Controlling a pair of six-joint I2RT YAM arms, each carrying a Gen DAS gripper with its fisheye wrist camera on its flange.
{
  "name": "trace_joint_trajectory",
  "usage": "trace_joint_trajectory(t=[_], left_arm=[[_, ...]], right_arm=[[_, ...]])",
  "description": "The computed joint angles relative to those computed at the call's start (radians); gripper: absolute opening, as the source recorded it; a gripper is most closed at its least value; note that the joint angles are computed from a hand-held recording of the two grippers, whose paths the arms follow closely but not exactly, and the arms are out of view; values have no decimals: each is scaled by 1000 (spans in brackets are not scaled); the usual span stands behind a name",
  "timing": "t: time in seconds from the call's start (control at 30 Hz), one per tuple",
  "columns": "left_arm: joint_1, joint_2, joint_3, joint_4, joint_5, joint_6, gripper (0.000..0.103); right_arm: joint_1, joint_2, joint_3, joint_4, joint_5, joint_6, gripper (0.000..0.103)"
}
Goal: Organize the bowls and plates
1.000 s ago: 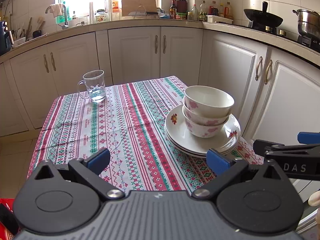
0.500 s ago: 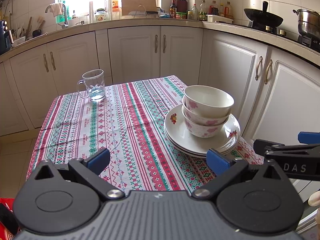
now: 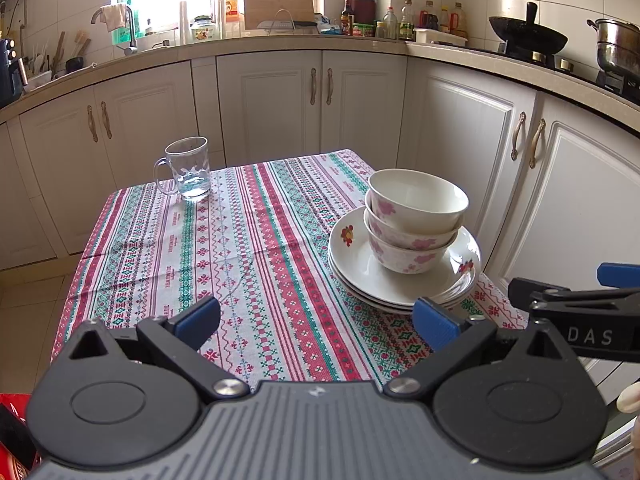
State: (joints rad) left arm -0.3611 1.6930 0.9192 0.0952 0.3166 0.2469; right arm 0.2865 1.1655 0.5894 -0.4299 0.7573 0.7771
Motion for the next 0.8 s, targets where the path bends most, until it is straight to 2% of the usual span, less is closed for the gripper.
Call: trace_joint_trajectory(t=[0.8], left_arm=[[2,-3,-4,3,2,-2,102]], right_arm=[[14,1,6,-15,19,11,103]])
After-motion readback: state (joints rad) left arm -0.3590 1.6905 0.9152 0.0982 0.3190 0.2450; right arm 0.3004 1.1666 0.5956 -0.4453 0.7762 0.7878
